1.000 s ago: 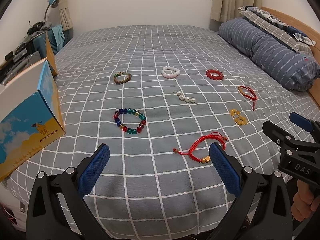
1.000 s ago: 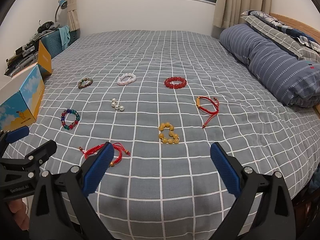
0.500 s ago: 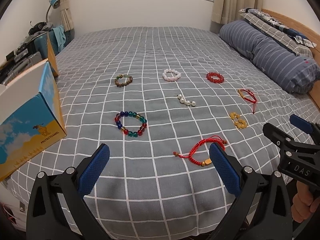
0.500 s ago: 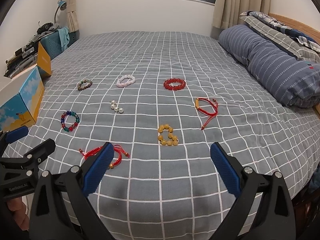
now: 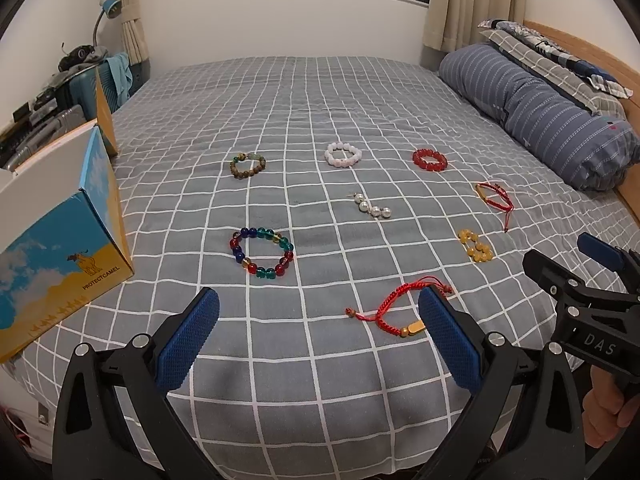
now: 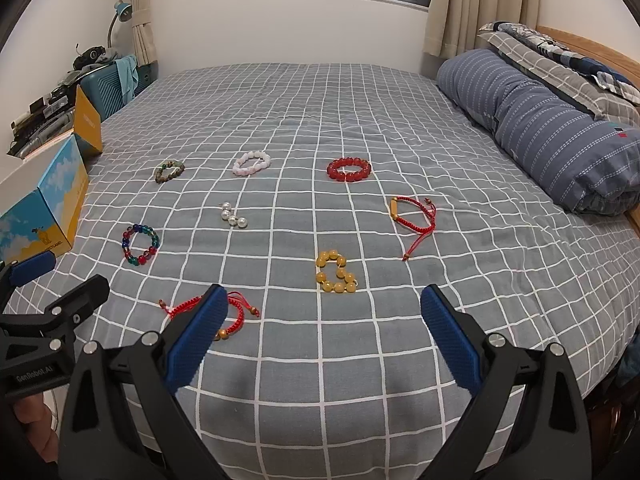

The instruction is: Organize jewelry

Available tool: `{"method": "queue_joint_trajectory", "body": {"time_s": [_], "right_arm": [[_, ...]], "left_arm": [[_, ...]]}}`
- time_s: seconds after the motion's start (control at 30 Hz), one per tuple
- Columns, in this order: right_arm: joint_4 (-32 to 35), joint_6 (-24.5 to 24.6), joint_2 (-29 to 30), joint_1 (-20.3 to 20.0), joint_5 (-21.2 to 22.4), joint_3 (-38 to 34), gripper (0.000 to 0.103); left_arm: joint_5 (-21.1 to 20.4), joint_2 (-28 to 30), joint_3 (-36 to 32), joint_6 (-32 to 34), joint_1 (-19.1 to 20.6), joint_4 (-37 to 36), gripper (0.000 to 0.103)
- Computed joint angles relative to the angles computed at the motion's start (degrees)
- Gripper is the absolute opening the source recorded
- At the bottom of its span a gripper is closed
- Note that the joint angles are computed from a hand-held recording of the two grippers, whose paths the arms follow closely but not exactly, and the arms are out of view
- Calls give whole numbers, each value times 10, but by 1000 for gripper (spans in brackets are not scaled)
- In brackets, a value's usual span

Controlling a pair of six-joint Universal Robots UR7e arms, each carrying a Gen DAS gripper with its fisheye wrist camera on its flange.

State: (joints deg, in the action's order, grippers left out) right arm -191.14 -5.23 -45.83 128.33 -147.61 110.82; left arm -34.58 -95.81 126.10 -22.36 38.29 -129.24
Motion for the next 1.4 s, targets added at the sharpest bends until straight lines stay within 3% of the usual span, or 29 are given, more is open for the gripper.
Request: {"method": "queue_joint_trajectory", "body": {"time_s": [0.13,0.2,0.4,0.47,0.7,0.8,0.93,1.2,1.4], "right_arm": [[-15,-9,2,1,-1,1,93],[36,29,-9,-1,4,0,93],[71,46,-15,0,-1,-2,93],[111,65,-20,-2,-3,-8,93],[78,14,-7,-16,-14,-31,93],[69,-1,-4,-30,-4,-41,93],[108,2,-7,-61,16,-58,93],[139,-19,-2,-129,33,-88,93],[178,19,-14,-173,74,-90,93]], "left_arm": [[-1,0,0,-1,1,1,97],[-1,0,0,0,1,0,97],[-4,4,-4,-5,3,3,97],[-6,8,-8,0,7,-1,97],[-41,45,-44,17,67,-28,97],[-29,66,-58,26,88,-37,97],[-16,97,-76,44,116,-56,97],[-20,152,-109,73,174,-83,97],[-7,165,-105,91,177,-113,97]]}}
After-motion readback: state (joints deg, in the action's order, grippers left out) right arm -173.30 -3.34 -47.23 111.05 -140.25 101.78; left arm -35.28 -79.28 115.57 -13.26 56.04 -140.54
